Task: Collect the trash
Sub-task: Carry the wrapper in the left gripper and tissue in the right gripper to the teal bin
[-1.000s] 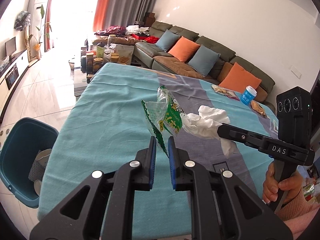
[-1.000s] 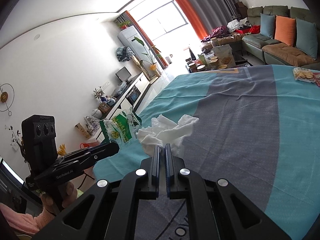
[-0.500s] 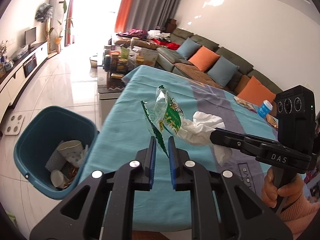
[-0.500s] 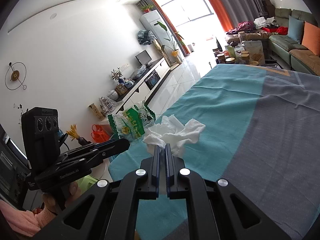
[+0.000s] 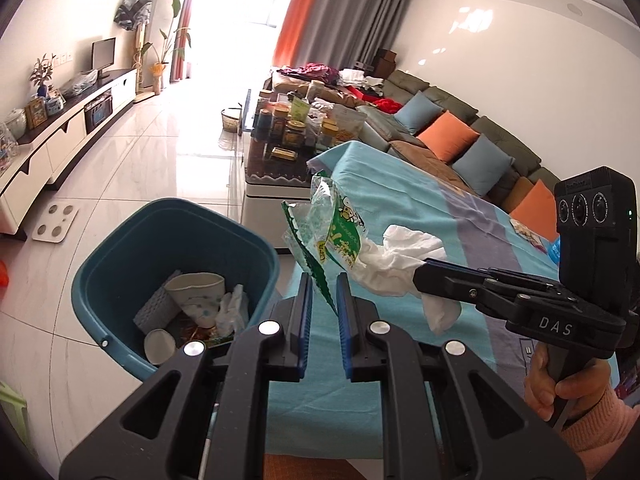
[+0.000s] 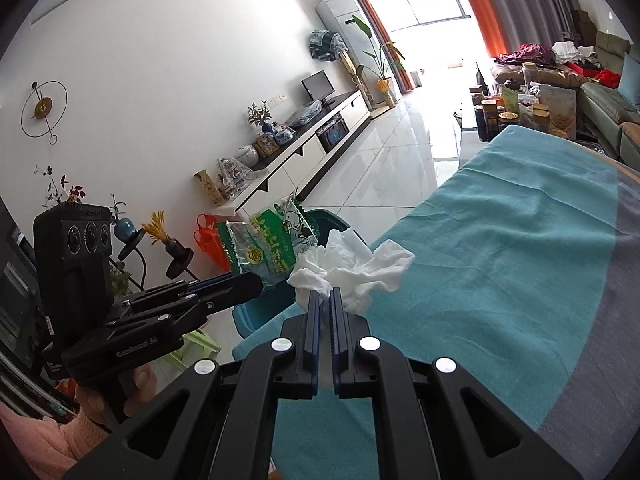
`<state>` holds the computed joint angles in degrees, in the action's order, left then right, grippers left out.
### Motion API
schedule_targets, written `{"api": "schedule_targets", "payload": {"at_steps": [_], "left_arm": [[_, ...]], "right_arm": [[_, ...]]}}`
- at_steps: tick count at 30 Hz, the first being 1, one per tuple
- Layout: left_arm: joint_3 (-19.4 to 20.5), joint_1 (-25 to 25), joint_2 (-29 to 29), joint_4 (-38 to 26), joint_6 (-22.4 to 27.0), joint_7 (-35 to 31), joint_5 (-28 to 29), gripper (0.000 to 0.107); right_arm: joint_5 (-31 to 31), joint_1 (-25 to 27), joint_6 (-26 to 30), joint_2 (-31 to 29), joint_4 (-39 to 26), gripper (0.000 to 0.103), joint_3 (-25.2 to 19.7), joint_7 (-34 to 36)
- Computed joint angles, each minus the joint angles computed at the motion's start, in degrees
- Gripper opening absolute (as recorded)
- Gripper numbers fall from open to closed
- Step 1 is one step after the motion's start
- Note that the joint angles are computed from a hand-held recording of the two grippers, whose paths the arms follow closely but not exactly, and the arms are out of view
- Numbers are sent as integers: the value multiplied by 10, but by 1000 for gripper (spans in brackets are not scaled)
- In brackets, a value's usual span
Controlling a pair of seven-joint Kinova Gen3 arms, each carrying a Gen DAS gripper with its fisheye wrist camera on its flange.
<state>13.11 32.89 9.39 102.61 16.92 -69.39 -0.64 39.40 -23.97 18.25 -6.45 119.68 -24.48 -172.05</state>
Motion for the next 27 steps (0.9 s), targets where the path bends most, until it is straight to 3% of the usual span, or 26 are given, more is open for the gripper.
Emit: {"api": "schedule_targets", "payload": {"at_steps": [18,27], "left_arm": [[-30,-26,5,22,8,47,-18,14],[-25,-61,19,32,9,28,9,14]], "right_arm": [[-139,-104,40,116,-120,4,104,227],[-228,-125,80,176,-187,4,134,335]]}}
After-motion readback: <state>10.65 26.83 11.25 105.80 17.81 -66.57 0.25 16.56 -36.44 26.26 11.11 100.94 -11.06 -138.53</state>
